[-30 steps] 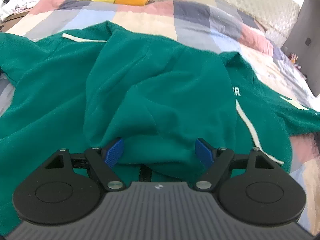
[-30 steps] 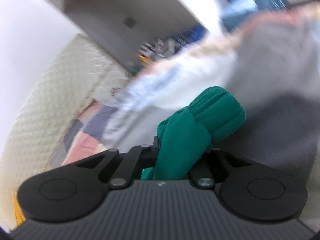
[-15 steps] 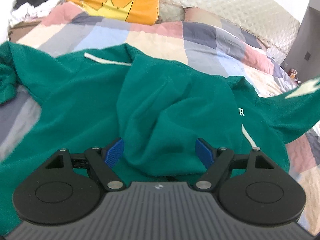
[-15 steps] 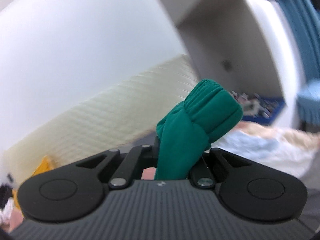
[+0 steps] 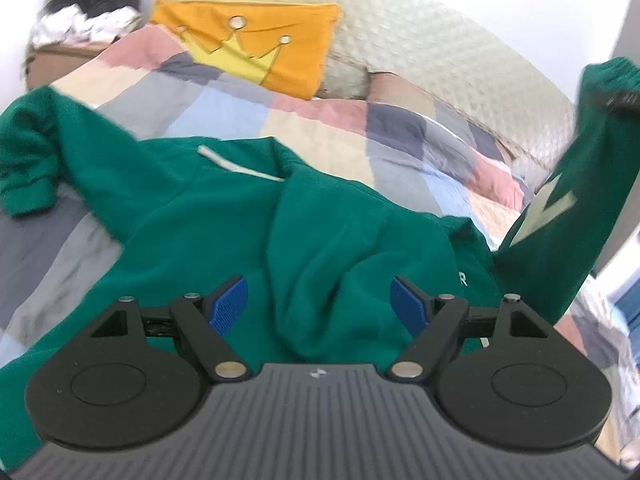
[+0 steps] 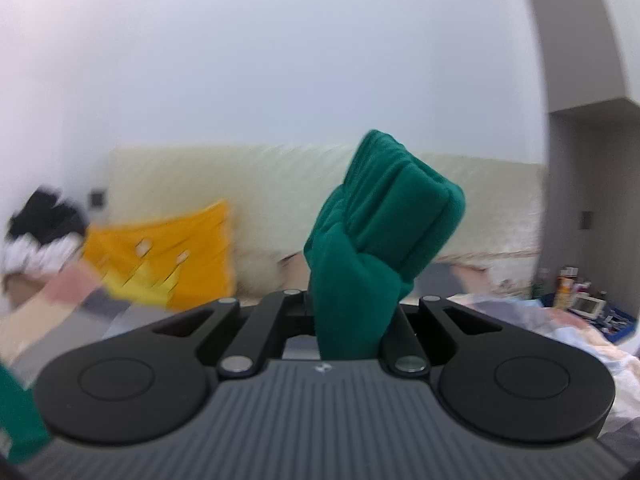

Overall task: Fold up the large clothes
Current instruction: 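Lay the sleeve across the hoodie body with the right gripper and release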

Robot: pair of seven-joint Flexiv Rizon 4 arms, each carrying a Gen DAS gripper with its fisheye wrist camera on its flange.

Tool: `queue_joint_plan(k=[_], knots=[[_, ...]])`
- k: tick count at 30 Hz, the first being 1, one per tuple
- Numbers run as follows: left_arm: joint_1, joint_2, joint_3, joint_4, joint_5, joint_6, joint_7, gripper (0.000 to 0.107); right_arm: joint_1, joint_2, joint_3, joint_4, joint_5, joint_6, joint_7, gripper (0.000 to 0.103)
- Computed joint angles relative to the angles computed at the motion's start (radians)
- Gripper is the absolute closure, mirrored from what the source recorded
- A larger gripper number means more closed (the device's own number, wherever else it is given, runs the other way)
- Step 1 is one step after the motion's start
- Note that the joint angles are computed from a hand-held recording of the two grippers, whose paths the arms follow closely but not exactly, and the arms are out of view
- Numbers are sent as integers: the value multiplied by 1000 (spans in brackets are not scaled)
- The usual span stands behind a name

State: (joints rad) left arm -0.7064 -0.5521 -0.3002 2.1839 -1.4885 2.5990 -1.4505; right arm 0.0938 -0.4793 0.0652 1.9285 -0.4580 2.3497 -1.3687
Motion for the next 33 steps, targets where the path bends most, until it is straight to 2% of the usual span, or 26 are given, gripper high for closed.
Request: queue_joint_plan(k=[7, 10, 15, 18, 20, 21, 23, 25, 27, 30, 33], knots=[[-22, 60, 18, 137, -14, 31, -155, 25, 150, -19, 34, 178, 98, 44, -164, 94], [-26, 57, 19, 158, -52, 50, -208, 25, 184, -50, 51, 224, 93, 38, -195, 93], [2, 69, 40, 200, 29, -5, -305, 25, 212, -105, 60, 280, 104, 9, -236, 93], [6, 66, 47, 204, 41, -18, -311, 25, 209, -119, 72, 324, 106, 7, -244, 91], [5, 59, 46, 194, 27, -16, -289, 25, 176, -121, 86, 332, 57, -3, -229, 90], [7, 58, 47, 193, 28, -19, -286, 25, 142, -118, 100, 334, 9, -11, -207, 86], [13, 57, 49, 193, 45, -28, -295, 25, 41, -116, 143, 327, -148, -52, -109, 70], [17, 51, 54, 183, 62, -30, -297, 25, -78, -135, 190, 313, -363, -66, 24, 36], [25, 45, 63, 177, 106, -34, -305, 25, -142, -131, 188, 321, -510, -45, 100, 22], [28, 25, 83, 161, 188, -13, -290, 25, -171, -127, 148, 349, -642, 2, 120, 21], [18, 5, 86, 127, 204, 17, -232, 26, -203, -116, 104, 376, -715, 71, 167, 21]])
